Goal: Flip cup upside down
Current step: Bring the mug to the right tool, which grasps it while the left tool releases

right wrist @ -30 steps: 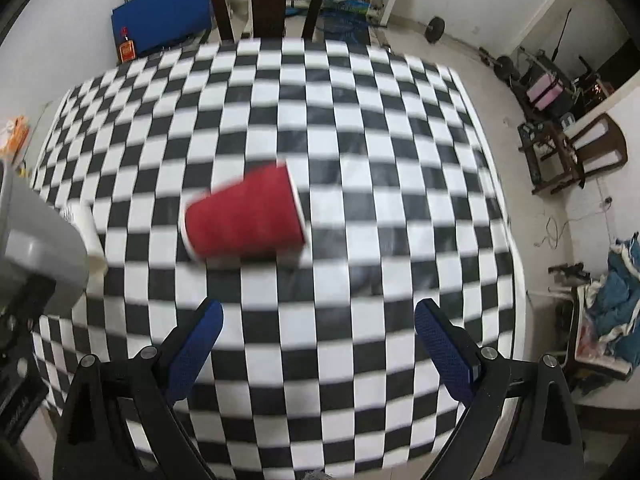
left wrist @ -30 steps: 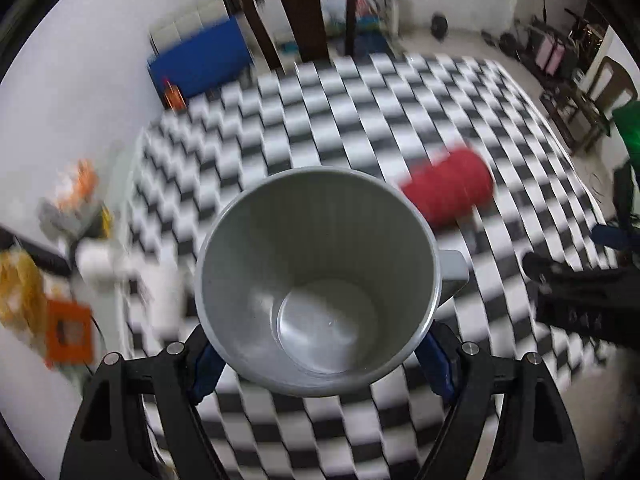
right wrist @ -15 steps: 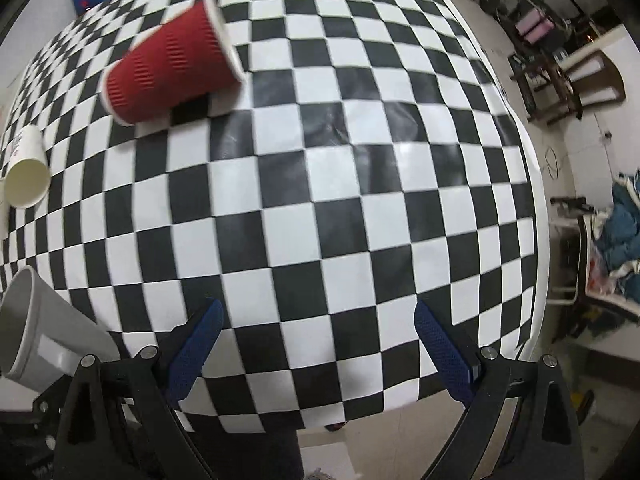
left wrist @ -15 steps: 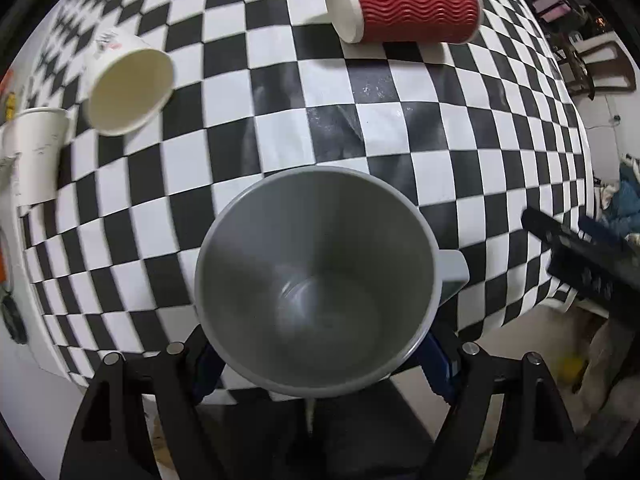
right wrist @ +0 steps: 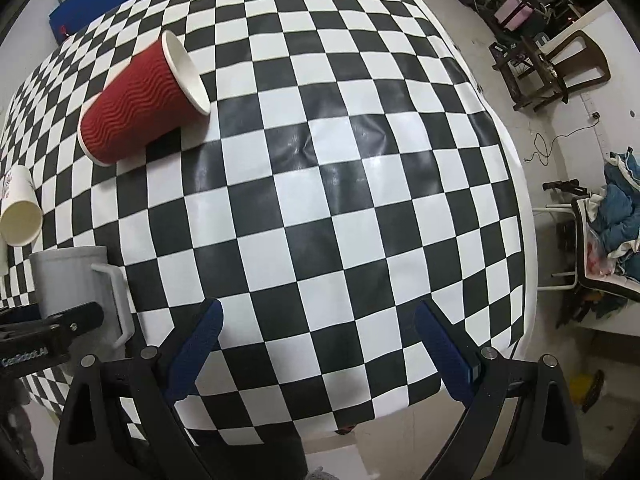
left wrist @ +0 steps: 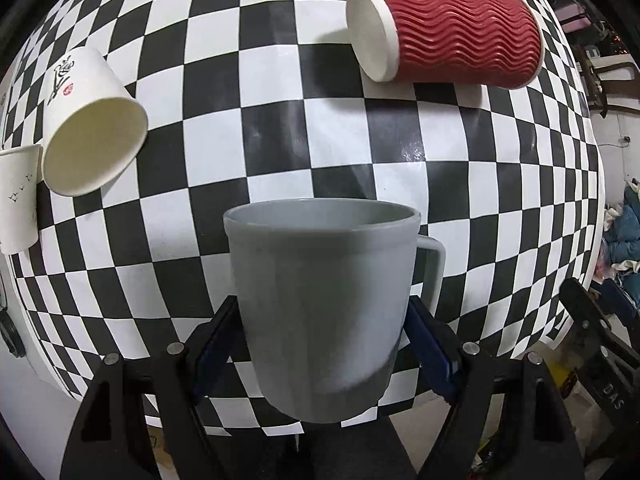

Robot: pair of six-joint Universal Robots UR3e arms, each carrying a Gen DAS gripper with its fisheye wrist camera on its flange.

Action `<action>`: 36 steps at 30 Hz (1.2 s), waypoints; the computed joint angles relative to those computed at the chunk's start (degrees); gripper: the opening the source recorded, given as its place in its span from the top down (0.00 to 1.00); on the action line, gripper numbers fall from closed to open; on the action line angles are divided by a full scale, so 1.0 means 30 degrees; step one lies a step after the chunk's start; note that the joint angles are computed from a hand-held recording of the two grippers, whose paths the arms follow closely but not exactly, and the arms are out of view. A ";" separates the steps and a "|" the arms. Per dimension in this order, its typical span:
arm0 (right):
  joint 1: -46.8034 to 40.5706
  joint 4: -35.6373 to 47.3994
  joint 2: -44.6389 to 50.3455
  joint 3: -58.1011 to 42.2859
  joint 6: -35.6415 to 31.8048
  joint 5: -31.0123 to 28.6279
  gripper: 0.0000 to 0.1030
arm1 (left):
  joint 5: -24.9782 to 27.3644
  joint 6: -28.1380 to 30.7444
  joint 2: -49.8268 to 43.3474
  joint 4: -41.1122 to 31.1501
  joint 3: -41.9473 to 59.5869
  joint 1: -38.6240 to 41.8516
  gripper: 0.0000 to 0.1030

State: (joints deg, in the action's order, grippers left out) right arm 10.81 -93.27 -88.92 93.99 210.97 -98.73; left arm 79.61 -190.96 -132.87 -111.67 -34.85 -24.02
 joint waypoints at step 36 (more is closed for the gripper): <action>0.9054 0.4203 1.0007 -1.4981 -1.7130 -0.7876 0.05 | 0.7091 0.0953 1.3925 0.7593 -1.7347 0.3129 0.01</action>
